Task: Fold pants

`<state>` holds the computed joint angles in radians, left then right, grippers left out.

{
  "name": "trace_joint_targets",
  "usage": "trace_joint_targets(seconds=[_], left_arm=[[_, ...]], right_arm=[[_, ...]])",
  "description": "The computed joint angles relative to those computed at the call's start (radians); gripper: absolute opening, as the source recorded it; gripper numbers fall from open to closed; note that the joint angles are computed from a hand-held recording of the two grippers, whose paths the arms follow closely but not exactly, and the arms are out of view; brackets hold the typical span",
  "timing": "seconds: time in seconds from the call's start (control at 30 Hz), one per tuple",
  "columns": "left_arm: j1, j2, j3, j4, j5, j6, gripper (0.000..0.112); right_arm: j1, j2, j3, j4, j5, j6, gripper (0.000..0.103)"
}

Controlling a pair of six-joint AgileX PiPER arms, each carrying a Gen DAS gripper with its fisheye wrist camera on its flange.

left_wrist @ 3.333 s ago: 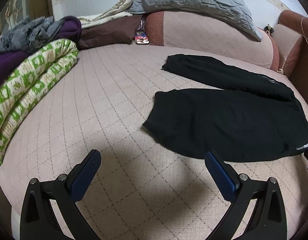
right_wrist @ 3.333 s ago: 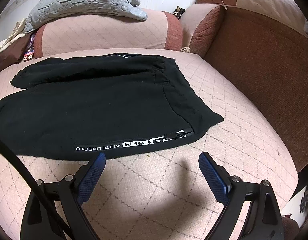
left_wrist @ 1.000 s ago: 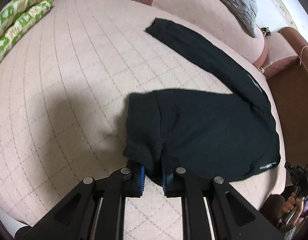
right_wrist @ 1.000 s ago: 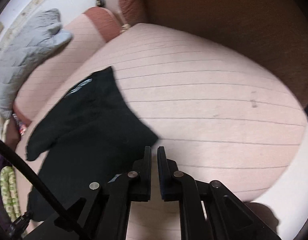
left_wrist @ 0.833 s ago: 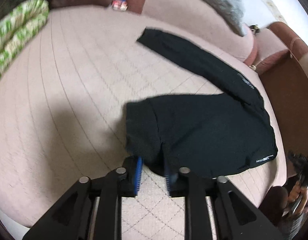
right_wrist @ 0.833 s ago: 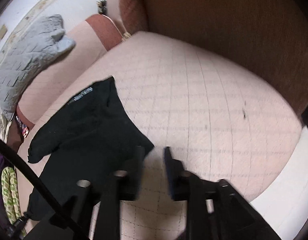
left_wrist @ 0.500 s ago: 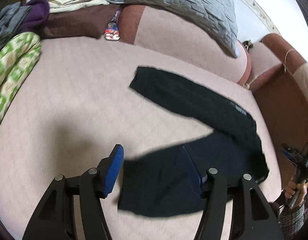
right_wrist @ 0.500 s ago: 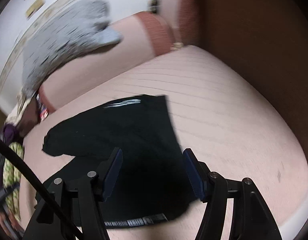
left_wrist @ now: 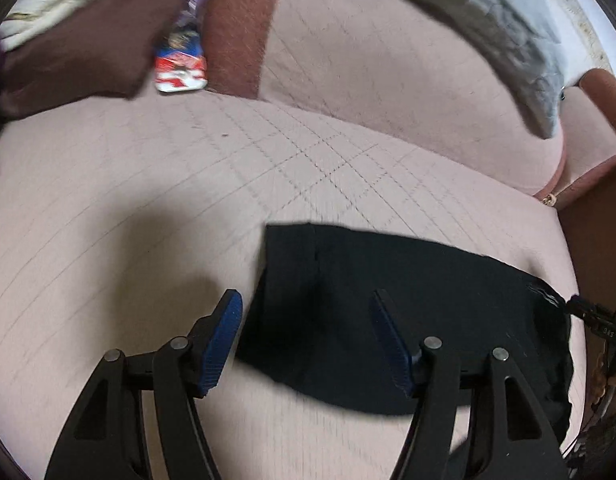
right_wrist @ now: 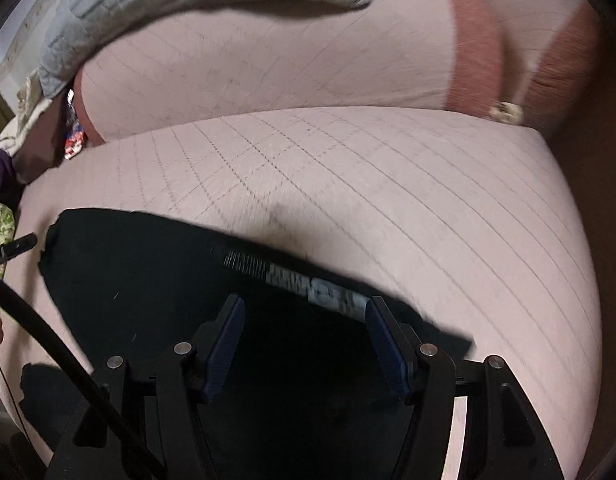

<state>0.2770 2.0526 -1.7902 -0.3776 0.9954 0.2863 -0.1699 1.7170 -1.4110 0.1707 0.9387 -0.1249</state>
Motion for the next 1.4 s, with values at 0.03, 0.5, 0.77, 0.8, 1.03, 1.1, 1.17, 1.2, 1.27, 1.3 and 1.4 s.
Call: trace_joint_targets(seconds=[0.03, 0.5, 0.77, 0.8, 1.03, 1.1, 1.17, 1.2, 1.27, 1.3, 1.4], left_arm=[[-0.012, 0.054, -0.062, 0.008, 0.008, 0.003, 0.065], [-0.09, 0.138, -0.154, 0.043, -0.014, 0.087, 0.012], [-0.086, -0.134, 0.105, 0.0, -0.115, 0.136, 0.012], [-0.079, -0.169, 0.139, -0.015, -0.126, 0.152, 0.012], [0.015, -0.577, 0.515, -0.146, -0.161, 0.328, 0.012], [0.049, -0.692, 0.617, -0.185, -0.147, 0.394, 0.013], [0.072, -0.836, 0.756, -0.194, -0.153, 0.463, 0.013], [0.084, -0.906, 0.823, -0.198, -0.155, 0.499, 0.013], [0.128, -1.062, 0.962, -0.215, -0.12, 0.586, 0.013], [0.148, -1.158, 1.028, -0.207, -0.075, 0.612, 0.013], [0.092, -1.337, 1.154, -0.115, -0.064, 0.574, 0.013]], right_arm=[[0.005, 0.051, -0.045, -0.012, 0.002, 0.003, 0.068], [0.118, 0.189, -0.137, -0.086, -0.04, 0.013, 0.011], [0.099, -0.014, 0.008, 0.005, -0.048, 0.04, 0.006], [0.101, -0.054, 0.034, 0.009, -0.043, 0.042, 0.006], [0.072, -0.382, 0.26, 0.086, 0.008, 0.023, 0.001], [0.047, -0.504, 0.346, 0.122, 0.036, 0.011, 0.001], [0.027, -0.654, 0.452, 0.154, 0.083, 0.017, 0.001], [0.013, -0.716, 0.494, 0.168, 0.111, 0.021, 0.001], [-0.053, -0.849, 0.584, 0.208, 0.187, -0.002, 0.001], [-0.073, -0.901, 0.614, 0.208, 0.218, -0.002, 0.001], [0.011, -1.024, 0.665, 0.084, 0.239, 0.123, 0.003]])
